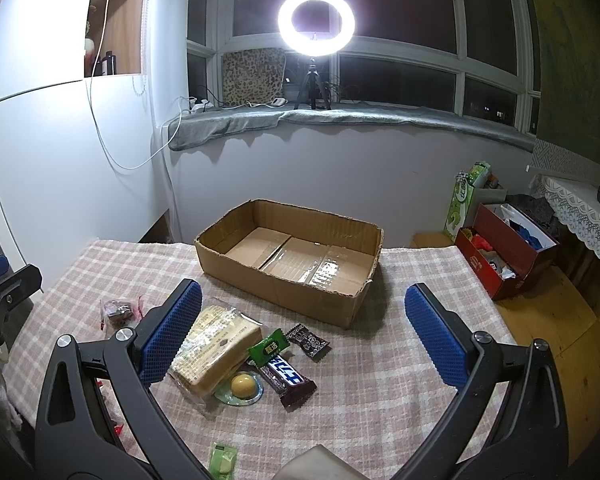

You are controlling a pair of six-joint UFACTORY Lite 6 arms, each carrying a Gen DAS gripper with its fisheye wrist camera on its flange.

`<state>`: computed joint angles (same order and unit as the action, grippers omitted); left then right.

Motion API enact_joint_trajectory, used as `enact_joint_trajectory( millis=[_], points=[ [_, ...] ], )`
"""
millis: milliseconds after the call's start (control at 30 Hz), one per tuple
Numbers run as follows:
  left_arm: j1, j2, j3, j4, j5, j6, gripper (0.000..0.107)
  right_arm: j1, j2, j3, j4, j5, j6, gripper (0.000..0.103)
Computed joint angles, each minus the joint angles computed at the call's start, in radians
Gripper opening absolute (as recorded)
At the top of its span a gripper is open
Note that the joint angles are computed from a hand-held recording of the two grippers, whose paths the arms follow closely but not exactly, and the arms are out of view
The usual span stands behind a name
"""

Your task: Organize snacks

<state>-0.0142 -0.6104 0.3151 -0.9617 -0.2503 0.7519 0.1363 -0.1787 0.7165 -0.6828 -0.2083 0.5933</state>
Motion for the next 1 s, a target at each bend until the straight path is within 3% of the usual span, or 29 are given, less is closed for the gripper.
enact_joint_trajectory(
  millis=[1000],
  points=[
    [-0.018, -0.035, -0.014, -0.065, -0.002, 0.057, 0.102, -0.01, -0.029, -0.026, -0.025, -0.007, 0.02, 0.103]
  ],
)
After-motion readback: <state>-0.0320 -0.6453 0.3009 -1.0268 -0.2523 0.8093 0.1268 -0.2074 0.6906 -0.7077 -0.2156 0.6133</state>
